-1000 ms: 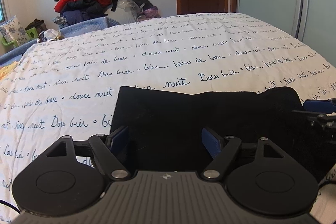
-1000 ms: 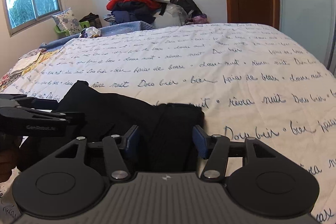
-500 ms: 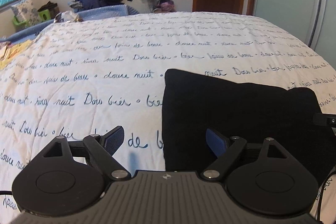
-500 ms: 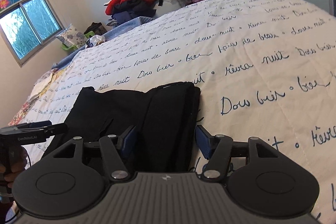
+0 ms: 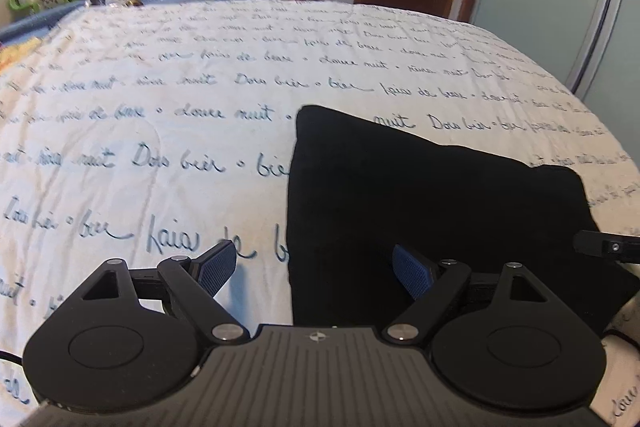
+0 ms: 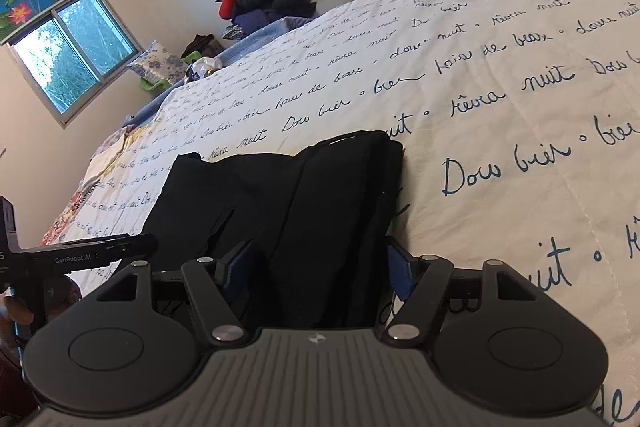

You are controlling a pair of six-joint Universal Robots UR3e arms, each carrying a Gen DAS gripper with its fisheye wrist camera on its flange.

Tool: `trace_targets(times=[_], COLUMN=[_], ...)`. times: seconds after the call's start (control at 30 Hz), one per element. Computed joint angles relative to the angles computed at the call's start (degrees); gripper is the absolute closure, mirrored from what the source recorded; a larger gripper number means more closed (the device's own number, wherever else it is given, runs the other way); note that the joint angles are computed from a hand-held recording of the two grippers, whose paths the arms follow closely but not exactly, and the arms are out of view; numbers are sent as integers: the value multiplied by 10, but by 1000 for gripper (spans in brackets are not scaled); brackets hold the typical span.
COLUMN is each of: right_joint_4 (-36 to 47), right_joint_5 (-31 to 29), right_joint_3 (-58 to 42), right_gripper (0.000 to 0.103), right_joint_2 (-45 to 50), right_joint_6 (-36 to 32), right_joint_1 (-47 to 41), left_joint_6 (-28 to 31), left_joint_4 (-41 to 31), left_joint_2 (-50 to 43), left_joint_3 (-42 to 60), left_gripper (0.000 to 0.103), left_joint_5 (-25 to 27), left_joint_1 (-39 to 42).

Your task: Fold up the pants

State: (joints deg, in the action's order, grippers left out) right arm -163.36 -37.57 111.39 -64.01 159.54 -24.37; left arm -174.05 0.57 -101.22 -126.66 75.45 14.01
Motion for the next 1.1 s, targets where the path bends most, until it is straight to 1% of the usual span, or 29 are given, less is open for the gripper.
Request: trace_targets(times=[0.13, 0.3, 0.47, 0.53, 0.57, 0.6, 0.63, 0.67, 0.7, 0.73, 0.77, 0.8, 0.83, 0.9, 0.93, 1.0, 1.03, 1.1], right_joint_4=[68, 191, 318, 341, 343, 342, 331, 320, 300, 270, 237, 220, 210, 177, 154, 116, 90, 58], right_joint_5=[31, 57, 102, 110, 113, 118, 123, 127, 129, 123, 110, 107, 110, 106, 101, 89, 81, 71], right_joint_3=[-19, -50, -107, -132, -142, -149, -156, -159, -158, -154, -147, -140, -132, -112, -100, -81, -75, -63], right_gripper=[34, 34, 34, 34, 34, 34, 34, 35, 43, 56, 61, 64, 66, 67, 68, 69, 71, 73], right_joint_2=[4, 3, 32, 48, 55, 62, 71, 78, 82, 85, 86, 87, 86, 79, 75, 64, 60, 49], right_joint_6=[-40, -129, -188, -190, -187, -181, -166, -152, -135, -111, -85, -75, -71, -55, -46, -31, -14, -1], right_joint_1=[-13, -25, -25, -13, -7, -3, 1, 3, 6, 9, 12, 12, 9, 8, 9, 13, 19, 24], left_joint_6=[28, 84, 111, 107, 97, 88, 76, 66, 59, 53, 49, 47, 45, 41, 36, 31, 27, 22], left_joint_4=[-79, -137, -166, -153, -134, -113, -95, -81, -74, -71, -71, -75, -77, -74, -64, -31, -11, 25], left_joint_2=[12, 6, -9, -23, -28, -33, -37, -39, -40, -41, -40, -39, -38, -36, -35, -31, -28, -19], left_joint_3=[0, 7, 17, 23, 22, 20, 19, 18, 17, 18, 17, 17, 16, 15, 11, -2, -12, -31], left_gripper=[17, 13, 13, 16, 18, 25, 29, 38, 46, 50, 58, 64, 66, 74, 76, 79, 80, 82], left_joint_5=[-107, -190, -254, -265, -260, -253, -241, -231, -224, -220, -221, -225, -227, -226, -223, -209, -203, -194], left_joint_1=[57, 105, 125, 120, 113, 107, 100, 95, 93, 93, 95, 99, 102, 104, 103, 96, 93, 88])
